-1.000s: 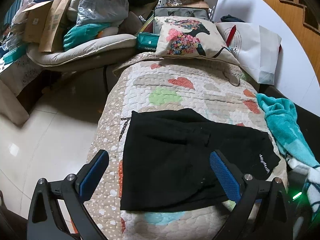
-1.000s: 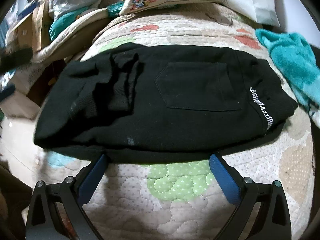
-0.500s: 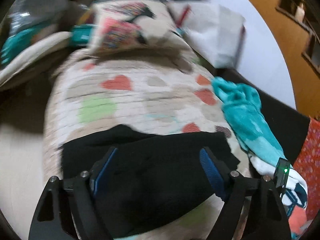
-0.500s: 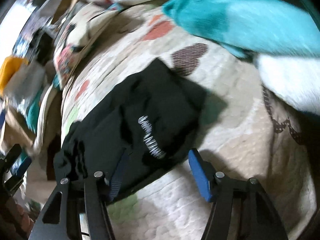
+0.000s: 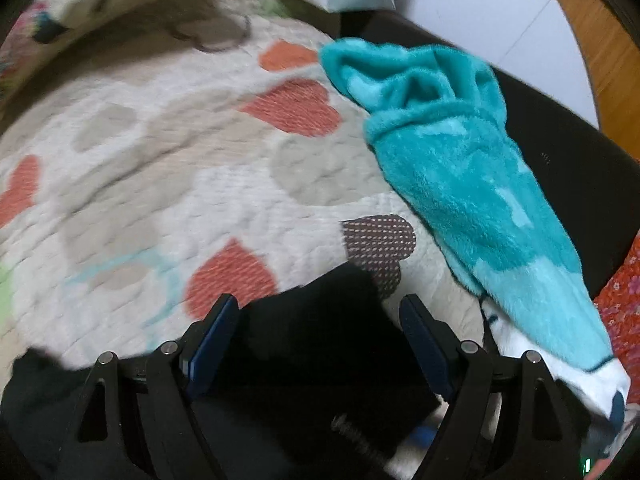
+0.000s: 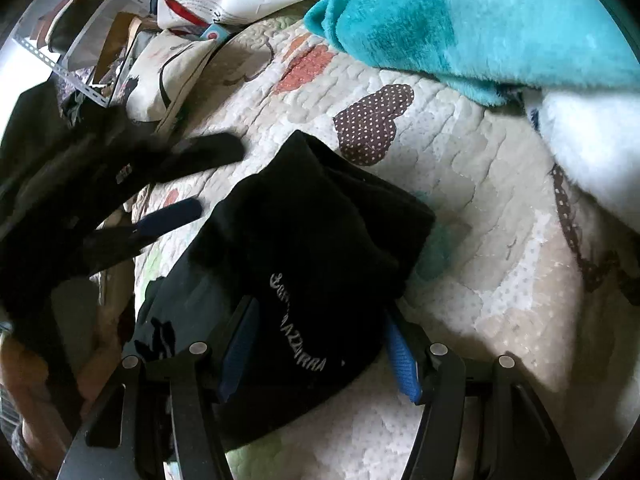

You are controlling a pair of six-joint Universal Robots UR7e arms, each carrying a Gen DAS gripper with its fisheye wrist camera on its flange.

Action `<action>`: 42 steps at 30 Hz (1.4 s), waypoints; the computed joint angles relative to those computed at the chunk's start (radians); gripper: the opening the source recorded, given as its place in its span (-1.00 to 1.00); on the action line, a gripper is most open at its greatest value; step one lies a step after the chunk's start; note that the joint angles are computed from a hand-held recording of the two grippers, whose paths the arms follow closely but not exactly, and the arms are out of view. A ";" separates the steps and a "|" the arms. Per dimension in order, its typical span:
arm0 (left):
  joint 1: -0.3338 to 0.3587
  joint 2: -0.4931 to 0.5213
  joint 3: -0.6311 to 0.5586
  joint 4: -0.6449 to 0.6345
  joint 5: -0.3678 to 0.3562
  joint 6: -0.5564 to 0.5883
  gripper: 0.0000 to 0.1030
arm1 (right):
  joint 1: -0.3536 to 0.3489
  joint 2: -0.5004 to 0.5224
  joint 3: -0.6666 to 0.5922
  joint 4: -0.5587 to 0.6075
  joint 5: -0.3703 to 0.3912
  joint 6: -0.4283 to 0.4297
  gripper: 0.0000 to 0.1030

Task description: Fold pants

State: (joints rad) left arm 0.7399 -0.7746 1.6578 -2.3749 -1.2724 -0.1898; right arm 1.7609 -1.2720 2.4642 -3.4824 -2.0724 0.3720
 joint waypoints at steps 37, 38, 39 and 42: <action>0.187 -0.558 0.348 -0.182 -0.089 -0.164 -0.68 | 0.389 0.329 -0.306 0.203 -0.145 -0.542 -0.68; 0.209 -0.576 0.363 -0.193 -0.091 -0.179 -0.68 | 0.391 0.342 -0.315 0.217 -0.146 -0.547 -0.68; 0.227 -0.590 0.374 -0.201 -0.090 -0.192 -0.68 | 0.393 0.367 -0.331 0.236 -0.150 -0.560 -0.68; 0.274 -0.621 0.398 -0.217 -0.069 -0.241 -0.68 | 0.410 0.417 -0.358 0.272 -0.179 -0.580 -0.67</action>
State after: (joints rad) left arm 1.0136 -1.3953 2.0562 -2.5922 -1.3419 -0.4305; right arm 2.1712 -0.8549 2.1057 -3.2107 -2.2511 -0.2077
